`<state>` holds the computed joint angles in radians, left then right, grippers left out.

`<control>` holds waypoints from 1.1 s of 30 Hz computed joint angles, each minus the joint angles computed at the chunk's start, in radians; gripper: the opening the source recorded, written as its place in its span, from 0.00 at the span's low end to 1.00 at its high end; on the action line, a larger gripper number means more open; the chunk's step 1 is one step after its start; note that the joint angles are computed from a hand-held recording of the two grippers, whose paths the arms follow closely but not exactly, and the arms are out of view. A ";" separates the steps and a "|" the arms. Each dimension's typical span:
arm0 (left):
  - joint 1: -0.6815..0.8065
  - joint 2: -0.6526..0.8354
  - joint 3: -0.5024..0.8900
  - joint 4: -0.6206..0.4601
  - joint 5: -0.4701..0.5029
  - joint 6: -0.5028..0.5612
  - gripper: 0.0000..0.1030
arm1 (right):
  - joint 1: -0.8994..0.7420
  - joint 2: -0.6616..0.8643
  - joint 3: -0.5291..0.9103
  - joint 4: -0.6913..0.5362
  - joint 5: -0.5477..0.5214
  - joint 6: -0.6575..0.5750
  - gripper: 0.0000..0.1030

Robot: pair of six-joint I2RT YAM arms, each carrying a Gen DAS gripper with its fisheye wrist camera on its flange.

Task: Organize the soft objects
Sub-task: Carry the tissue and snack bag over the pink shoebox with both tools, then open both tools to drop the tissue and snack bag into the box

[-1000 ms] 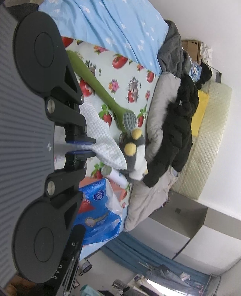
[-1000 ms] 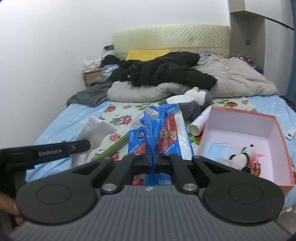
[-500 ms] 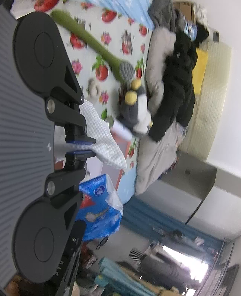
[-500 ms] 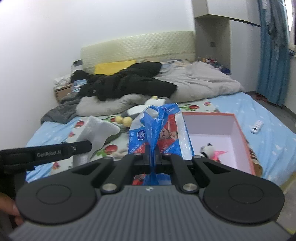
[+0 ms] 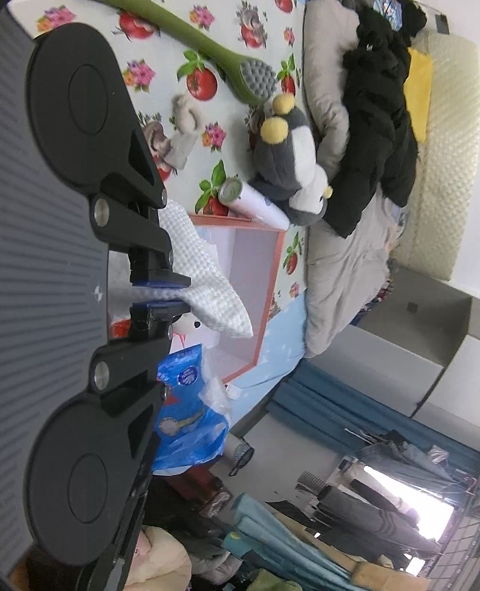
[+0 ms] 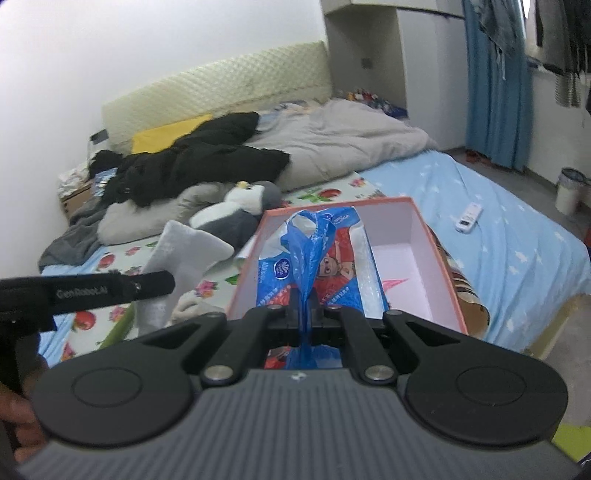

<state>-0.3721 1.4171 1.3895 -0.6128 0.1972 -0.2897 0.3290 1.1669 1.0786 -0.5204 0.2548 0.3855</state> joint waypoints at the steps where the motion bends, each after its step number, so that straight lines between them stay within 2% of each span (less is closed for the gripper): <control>1: -0.005 0.037 0.026 0.005 0.001 0.000 0.08 | -0.024 0.014 0.004 0.006 -0.017 -0.008 0.05; 10: -0.048 0.419 0.357 -0.029 -0.003 0.014 0.08 | -0.228 0.216 0.081 0.083 -0.168 -0.084 0.05; 19: -0.052 0.786 0.756 -0.169 -0.001 0.054 0.08 | -0.303 0.468 0.206 0.127 -0.242 -0.111 0.05; 25: -0.052 0.910 0.893 -0.214 -0.008 0.064 0.09 | -0.329 0.563 0.249 0.128 -0.269 -0.111 0.05; 29: -0.053 0.936 0.920 -0.241 -0.003 0.061 0.09 | -0.339 0.579 0.247 0.132 -0.283 -0.114 0.08; 30: -0.052 0.950 0.943 -0.265 0.003 0.066 0.12 | -0.344 0.578 0.246 0.134 -0.292 -0.111 0.08; 33: -0.052 0.947 0.942 -0.282 0.017 0.075 0.34 | -0.353 0.604 0.289 0.076 -0.305 -0.102 0.14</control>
